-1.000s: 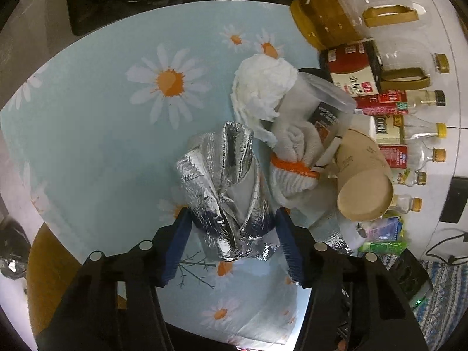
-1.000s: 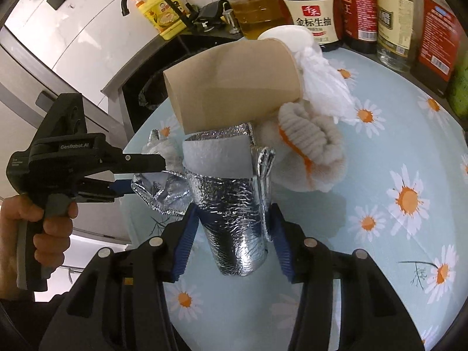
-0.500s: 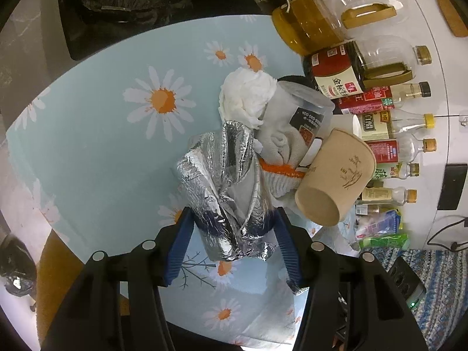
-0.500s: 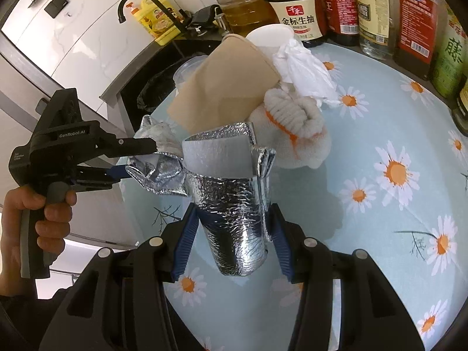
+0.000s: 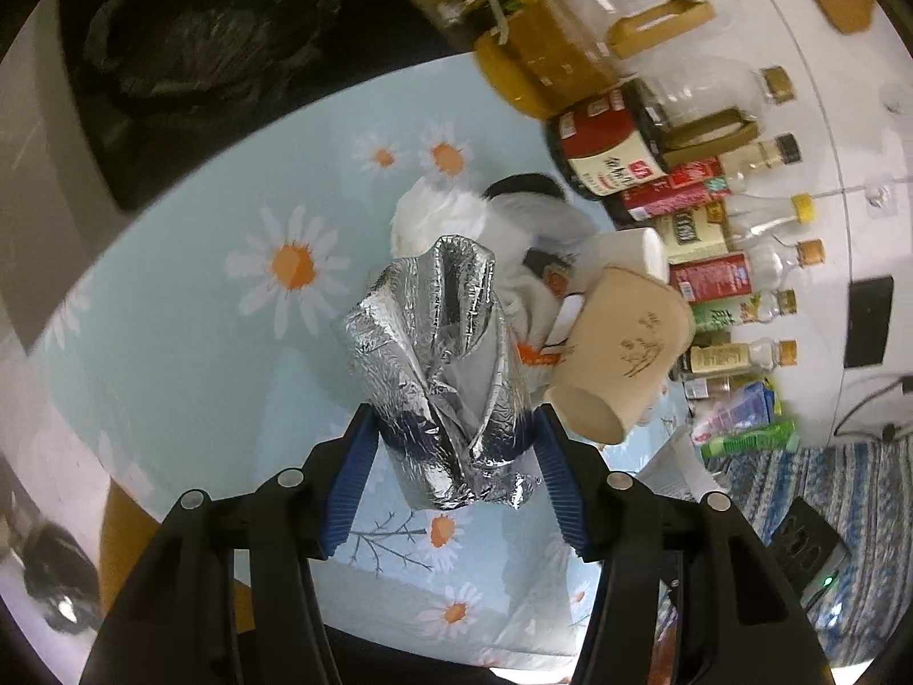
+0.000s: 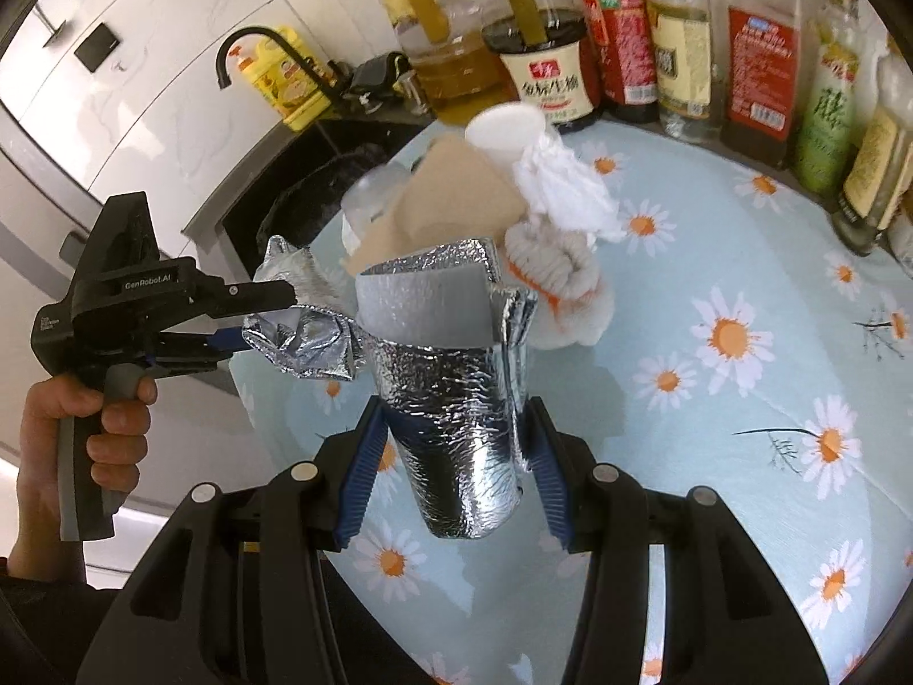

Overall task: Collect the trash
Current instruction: 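Carry the foil cup with the right tool while the left tool carries the foil packet to the sink bin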

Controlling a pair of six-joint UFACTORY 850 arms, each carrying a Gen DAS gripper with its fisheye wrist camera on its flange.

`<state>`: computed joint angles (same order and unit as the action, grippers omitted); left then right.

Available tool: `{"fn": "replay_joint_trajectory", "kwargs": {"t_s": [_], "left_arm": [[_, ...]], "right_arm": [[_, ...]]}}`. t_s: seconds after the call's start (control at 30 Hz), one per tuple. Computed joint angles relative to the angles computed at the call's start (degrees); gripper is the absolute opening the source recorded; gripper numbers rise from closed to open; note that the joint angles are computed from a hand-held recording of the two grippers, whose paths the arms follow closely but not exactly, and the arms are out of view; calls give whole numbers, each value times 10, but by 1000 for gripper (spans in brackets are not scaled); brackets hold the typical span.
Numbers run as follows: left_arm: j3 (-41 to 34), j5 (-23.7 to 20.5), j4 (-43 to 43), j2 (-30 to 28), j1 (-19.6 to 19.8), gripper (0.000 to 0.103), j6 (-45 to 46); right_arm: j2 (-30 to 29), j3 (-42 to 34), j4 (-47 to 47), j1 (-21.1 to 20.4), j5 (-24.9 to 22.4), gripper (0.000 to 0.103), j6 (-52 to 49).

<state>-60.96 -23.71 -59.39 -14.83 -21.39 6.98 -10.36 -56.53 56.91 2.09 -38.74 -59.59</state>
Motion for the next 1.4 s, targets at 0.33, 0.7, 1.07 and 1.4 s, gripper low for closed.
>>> {"fn": "replay_joint_trajectory", "kwargs": {"t_s": [0.33, 0.7, 1.07, 1.4], "left_arm": [[-59, -78, 48, -20, 52, 54, 122], [-132, -172, 67, -61, 130, 54, 227], [-180, -229, 93, -102, 219, 54, 270], [-232, -264, 135, -142, 282, 54, 283]], "right_arm": [[38, -22, -91, 57, 86, 50, 187], [-23, -126, -222, 164, 128, 50, 412], [-157, -276, -289, 239, 105, 50, 539], [-274, -430, -315, 285, 73, 50, 610]]}}
